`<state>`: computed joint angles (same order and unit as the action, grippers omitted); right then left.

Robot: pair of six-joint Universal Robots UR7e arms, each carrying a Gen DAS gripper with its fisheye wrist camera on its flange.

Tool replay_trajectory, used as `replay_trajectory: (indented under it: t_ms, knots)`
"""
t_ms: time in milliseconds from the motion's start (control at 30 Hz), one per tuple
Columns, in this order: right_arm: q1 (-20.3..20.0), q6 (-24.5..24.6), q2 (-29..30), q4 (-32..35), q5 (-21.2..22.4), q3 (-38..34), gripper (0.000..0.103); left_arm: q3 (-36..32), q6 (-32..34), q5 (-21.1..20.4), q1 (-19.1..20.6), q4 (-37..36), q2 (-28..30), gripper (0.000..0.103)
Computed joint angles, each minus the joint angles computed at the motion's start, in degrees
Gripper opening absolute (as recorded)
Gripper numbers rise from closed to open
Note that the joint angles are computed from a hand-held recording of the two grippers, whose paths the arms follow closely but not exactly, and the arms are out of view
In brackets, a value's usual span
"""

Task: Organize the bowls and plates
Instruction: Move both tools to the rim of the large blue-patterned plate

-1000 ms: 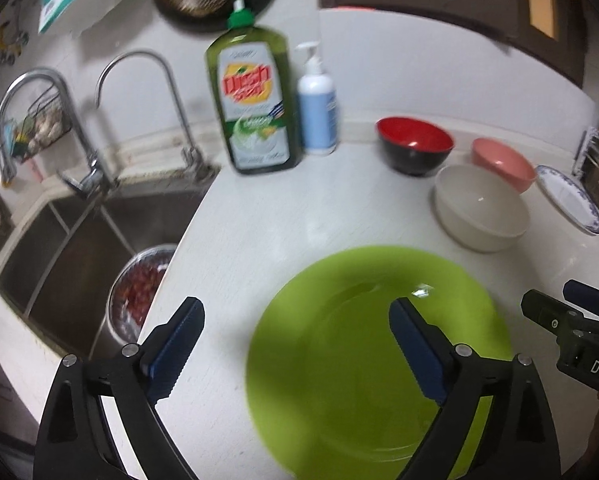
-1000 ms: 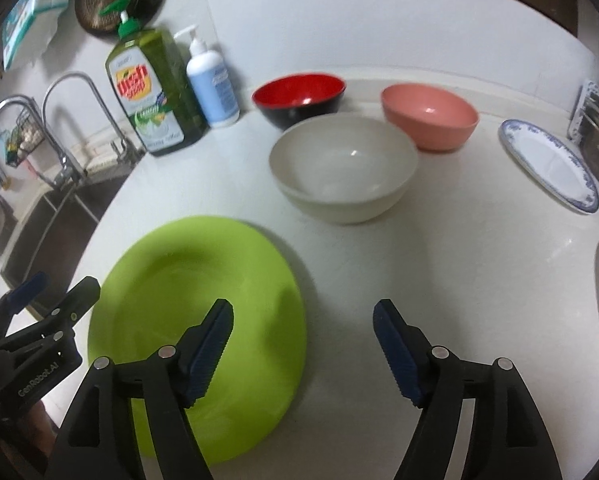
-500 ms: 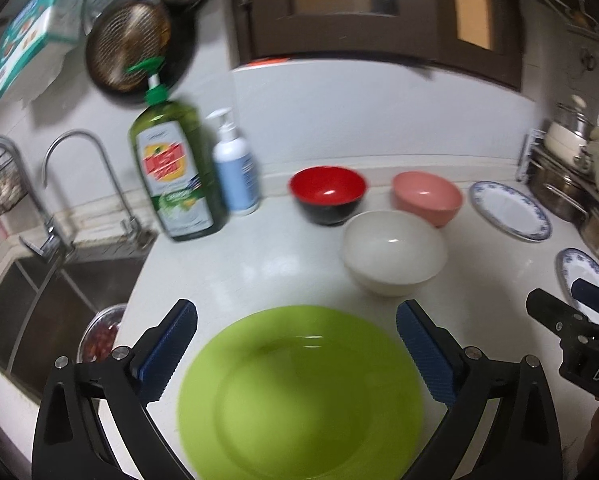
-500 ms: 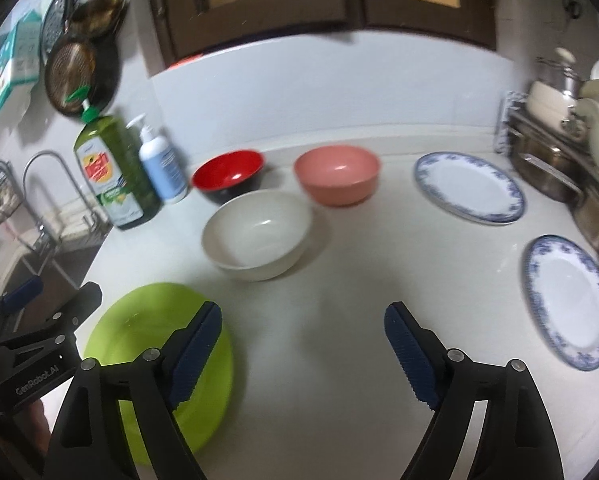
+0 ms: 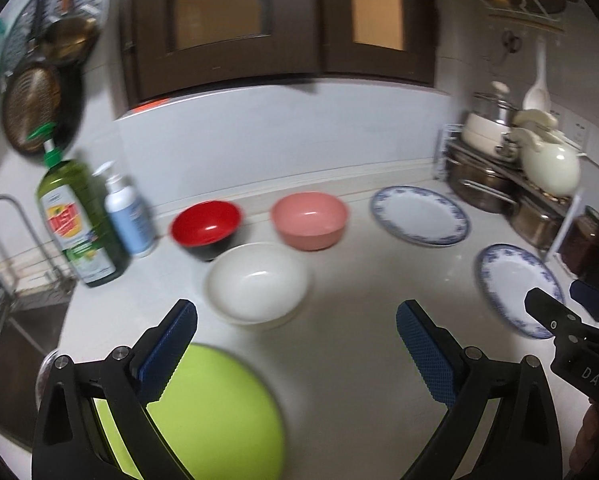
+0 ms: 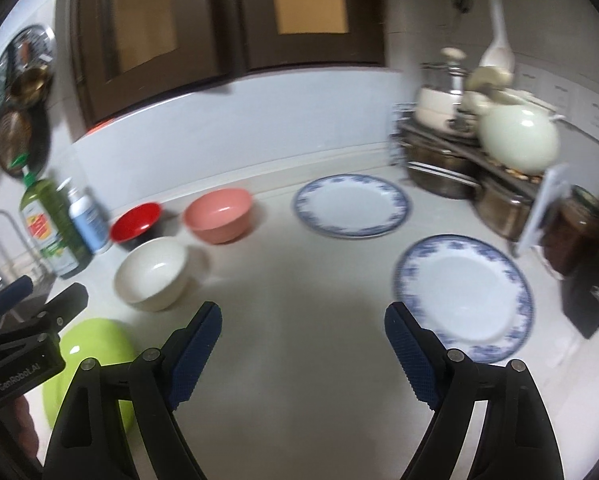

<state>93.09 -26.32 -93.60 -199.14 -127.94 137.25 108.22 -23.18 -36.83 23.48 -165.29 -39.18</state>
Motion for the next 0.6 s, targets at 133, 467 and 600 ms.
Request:
replay_trajectory:
  t_ms: [133, 467, 600]
  knots:
    - [-2.0, -0.9, -3.0, -1.2, -0.9, 0.2, 0.084, -3.9, 3.1, -2.0, -0.4, -1.6, 3.3, 0.102]
    - [-8.7, -1.2, -8.7, -0.2, 1.6, -1.0, 0.084, -14.1, 6.8, -7.2, -0.6, 1.4, 10.0, 0.102]
    - [-11.3, -0.9, -10.1, 0.3, 2.4, -1.5, 0.084, -18.2, 9.0, -8.9, -0.6, 2.9, 12.9, 0.101]
